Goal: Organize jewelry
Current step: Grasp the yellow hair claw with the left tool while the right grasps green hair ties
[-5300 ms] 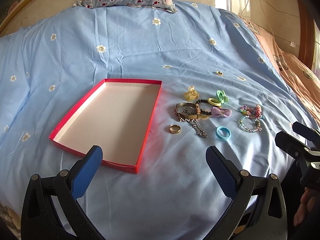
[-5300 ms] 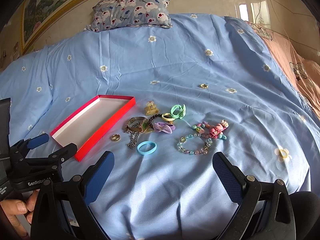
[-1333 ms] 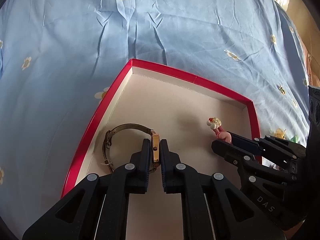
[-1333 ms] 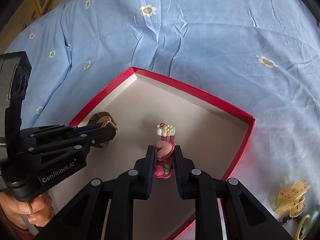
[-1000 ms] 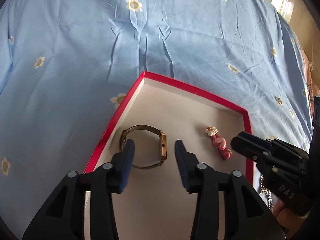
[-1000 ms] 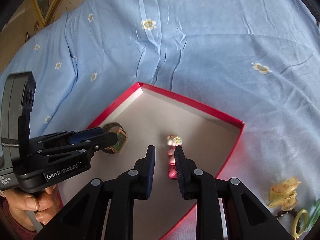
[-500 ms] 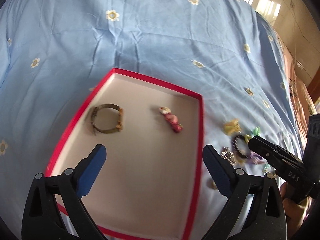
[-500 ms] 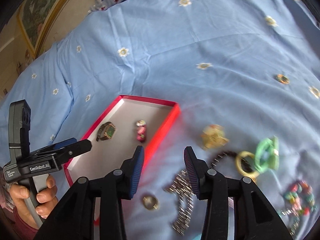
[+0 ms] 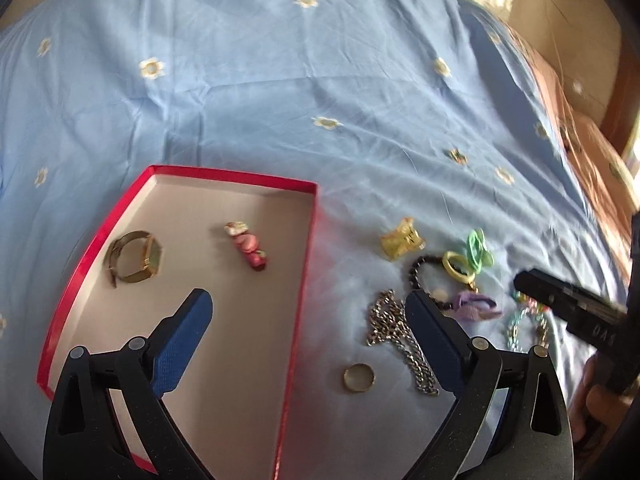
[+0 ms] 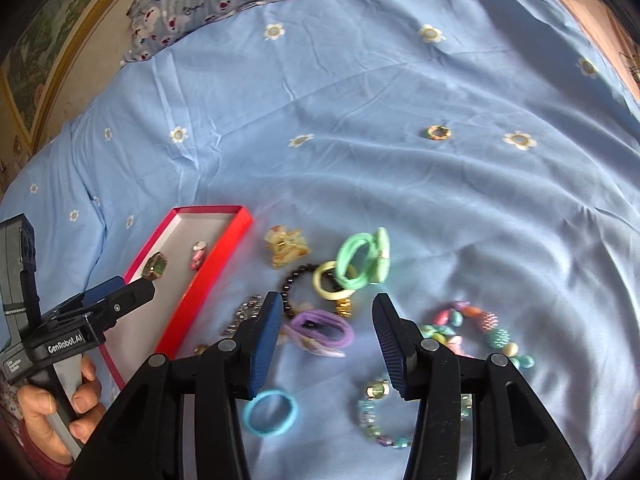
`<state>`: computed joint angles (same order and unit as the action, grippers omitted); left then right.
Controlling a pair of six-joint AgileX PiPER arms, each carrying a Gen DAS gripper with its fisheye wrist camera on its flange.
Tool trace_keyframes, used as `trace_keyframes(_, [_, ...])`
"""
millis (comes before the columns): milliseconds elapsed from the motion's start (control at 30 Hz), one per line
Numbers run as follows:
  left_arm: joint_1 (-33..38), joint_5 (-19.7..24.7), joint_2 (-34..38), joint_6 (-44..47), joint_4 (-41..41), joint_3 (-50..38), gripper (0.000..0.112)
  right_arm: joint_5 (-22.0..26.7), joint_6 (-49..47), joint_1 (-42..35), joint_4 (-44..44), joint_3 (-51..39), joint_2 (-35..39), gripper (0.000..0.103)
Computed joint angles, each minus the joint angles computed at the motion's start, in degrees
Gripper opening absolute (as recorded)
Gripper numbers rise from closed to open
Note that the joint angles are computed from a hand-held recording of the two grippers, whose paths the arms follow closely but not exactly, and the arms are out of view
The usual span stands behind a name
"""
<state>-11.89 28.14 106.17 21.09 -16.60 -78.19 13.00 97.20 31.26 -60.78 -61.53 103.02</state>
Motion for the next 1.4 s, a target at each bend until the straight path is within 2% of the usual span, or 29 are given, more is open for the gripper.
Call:
trace_keyframes(67, [-2.31, -1.03, 1.34, -4.67, 6.99, -0.66, 0.098, -0.13, 0.05, -0.91, -0.18, 0.43, -0.08, 0.048])
trace_keyframes(100, [-2.57, -0.48, 2.11, -4.72, 7.36, -1.46, 0.098, -0.26, 0.59, -1.29, -0.82, 0.69, -0.09, 0.048])
trace_keyframes(233, [-1.65, 2.23, 4.53, 3.74, -2.18, -4.56, 0.098, -1.16, -2.77, -3.15, 1.86, 0.36, 0.59, 0.048])
trace_keyframes(533, [-4.04, 2.94, 8.3, 2.56, 2.11, -10.58, 0.096, -2.78, -9.46, -5.65, 8.03, -1.54, 2.72, 0.047])
trace_keyframes(667, [-5.09, 5.27, 11.06, 4.05, 1.95, -14.59, 0.088, -3.15, -15.29, -6.42, 13.3, -3.04, 3.94, 0.044])
trace_keyframes(933, [-7.78, 9.3, 17.32, 3.11, 5.5, -23.6, 0.084, -2.51, -35.23, -7.82, 32.43, -7.21, 7.38, 0.031])
trace_keyframes(1000, [-8.48, 10.48, 19.36, 2.05, 7.04, -26.37, 0.079, -2.44, -39.0, -8.1, 36.07, -8.01, 8.22, 0.03])
trace_keyframes(1133, [-8.81, 13.85, 23.08, 2.02, 6.8, -31.48, 0.053, -2.66, -43.59, -8.67, 40.79, -8.82, 9.49, 0.023])
trace_keyframes(1167, [-8.86, 14.84, 24.08, 2.34, 6.41, -32.85, 0.042, -2.74, -44.42, -8.81, 41.59, -8.91, 9.64, 0.022])
trace_keyframes(1200, [-8.94, 15.42, 24.62, 2.25, 6.42, -33.49, 0.042, -2.84, -45.54, -8.91, 42.61, -9.05, 9.9, 0.017])
trace_keyframes(1367, [-8.38, 14.96, 24.32, 2.45, 4.4, -32.79, 0.042, -4.01, -44.97, -9.01, 41.67, -8.36, 9.59, 0.013])
trace_keyframes(1400, [-7.89, 15.06, 23.84, 2.67, 3.4, -32.34, 0.042, -4.29, -43.39, -8.95, 40.09, -7.97, 9.27, 0.007])
